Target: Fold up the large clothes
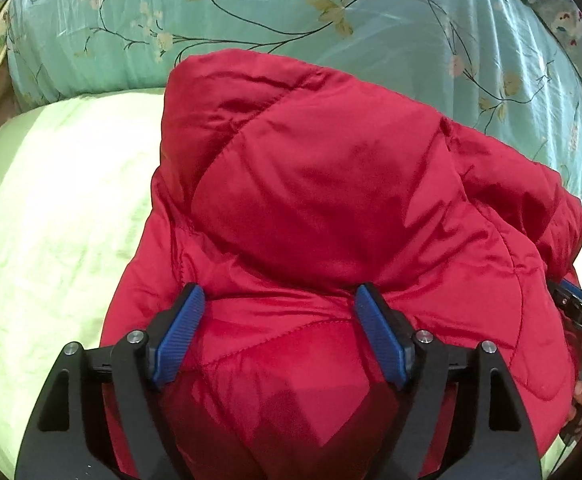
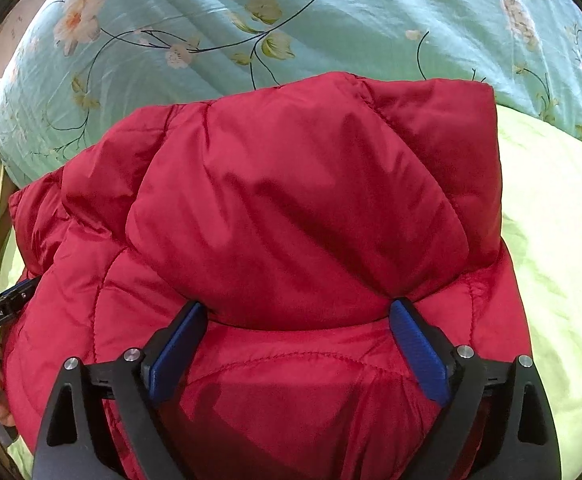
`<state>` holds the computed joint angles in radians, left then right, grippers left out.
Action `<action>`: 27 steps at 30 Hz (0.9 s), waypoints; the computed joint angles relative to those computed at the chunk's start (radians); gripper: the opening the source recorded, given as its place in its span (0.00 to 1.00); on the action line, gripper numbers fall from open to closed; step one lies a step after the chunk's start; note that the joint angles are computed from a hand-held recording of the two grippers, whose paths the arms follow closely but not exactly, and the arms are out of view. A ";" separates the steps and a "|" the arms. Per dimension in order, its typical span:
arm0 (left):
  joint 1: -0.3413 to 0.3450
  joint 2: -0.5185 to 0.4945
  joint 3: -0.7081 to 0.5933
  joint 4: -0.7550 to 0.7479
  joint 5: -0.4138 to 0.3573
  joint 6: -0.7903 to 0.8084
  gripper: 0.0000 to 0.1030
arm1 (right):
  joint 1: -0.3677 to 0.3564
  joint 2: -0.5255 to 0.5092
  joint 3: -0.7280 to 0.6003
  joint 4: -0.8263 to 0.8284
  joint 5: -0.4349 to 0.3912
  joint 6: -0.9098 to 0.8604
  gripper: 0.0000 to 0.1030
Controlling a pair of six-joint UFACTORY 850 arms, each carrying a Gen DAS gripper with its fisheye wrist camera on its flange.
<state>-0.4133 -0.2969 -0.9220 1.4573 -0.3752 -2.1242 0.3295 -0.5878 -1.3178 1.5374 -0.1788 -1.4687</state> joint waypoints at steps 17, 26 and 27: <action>-0.049 0.140 0.119 0.076 -0.016 -0.113 0.77 | -0.004 -0.007 -0.016 -0.029 -0.011 0.021 0.93; -0.051 0.287 0.259 0.157 -0.001 -0.247 0.77 | -0.019 0.039 0.031 0.080 -0.051 -0.079 0.93; -0.042 0.300 0.274 0.177 0.012 -0.272 0.77 | -0.025 0.056 0.050 0.114 -0.067 -0.114 0.92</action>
<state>-0.4557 0.0033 -0.6481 1.6339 -0.3631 -2.3962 0.3042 -0.5322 -1.2680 1.6515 -0.2454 -1.5831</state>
